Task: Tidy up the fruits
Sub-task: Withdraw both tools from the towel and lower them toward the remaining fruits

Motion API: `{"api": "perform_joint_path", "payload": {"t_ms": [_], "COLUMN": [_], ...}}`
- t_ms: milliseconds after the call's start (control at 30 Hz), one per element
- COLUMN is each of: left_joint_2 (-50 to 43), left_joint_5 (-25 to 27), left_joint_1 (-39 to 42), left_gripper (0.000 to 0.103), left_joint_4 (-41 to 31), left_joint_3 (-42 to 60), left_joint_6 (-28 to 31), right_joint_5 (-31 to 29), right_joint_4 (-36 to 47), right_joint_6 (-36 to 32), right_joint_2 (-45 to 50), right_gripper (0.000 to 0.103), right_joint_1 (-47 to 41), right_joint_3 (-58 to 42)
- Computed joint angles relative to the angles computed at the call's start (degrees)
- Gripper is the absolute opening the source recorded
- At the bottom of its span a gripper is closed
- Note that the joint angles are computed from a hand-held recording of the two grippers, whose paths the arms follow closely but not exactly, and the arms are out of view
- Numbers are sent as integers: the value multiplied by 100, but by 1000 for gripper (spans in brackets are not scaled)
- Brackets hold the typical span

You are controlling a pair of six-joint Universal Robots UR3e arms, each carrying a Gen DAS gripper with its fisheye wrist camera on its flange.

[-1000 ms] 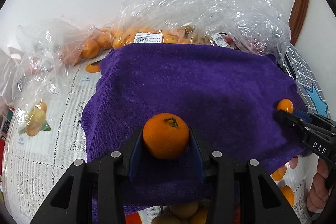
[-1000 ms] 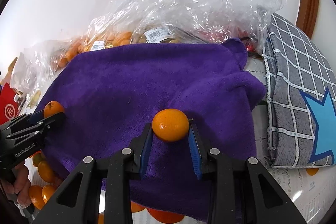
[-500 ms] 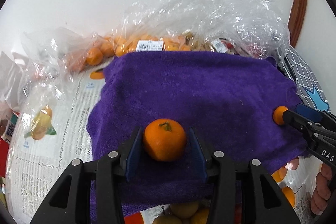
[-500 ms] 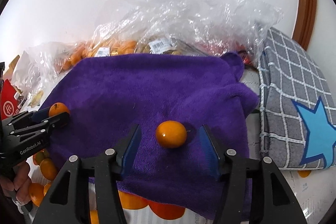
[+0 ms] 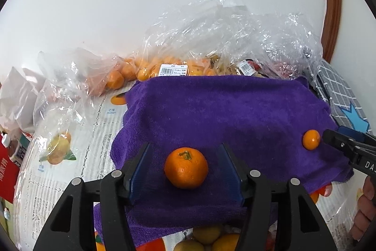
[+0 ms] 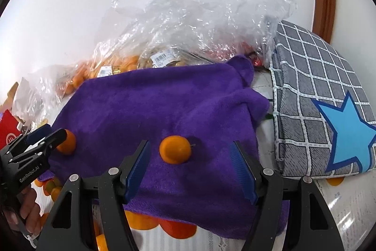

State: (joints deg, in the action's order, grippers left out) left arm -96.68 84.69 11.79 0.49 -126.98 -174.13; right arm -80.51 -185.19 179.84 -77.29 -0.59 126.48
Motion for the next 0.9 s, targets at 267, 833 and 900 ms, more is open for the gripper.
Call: {"api": "perform_joint_path", "payload": {"t_ms": [267, 833, 900], "left_joint_2": [205, 2077, 2649], "left_joint_5": [-61, -1439, -1831], "left_joint_1": [79, 1456, 1956], "left_gripper": [57, 36, 38], "left_joint_4": [268, -283, -756], "left_joint_3": [-310, -1705, -2007], "left_joint_6": [180, 735, 973], "right_joint_5": [-428, 690, 864], "right_joint_4": [-829, -65, 18], "right_joint_6": [-181, -541, -634], "right_joint_2": [-167, -1813, -2000], "right_gripper": [71, 64, 60], "right_joint_1": [305, 133, 156], "right_joint_3": [422, 1828, 2101]}}
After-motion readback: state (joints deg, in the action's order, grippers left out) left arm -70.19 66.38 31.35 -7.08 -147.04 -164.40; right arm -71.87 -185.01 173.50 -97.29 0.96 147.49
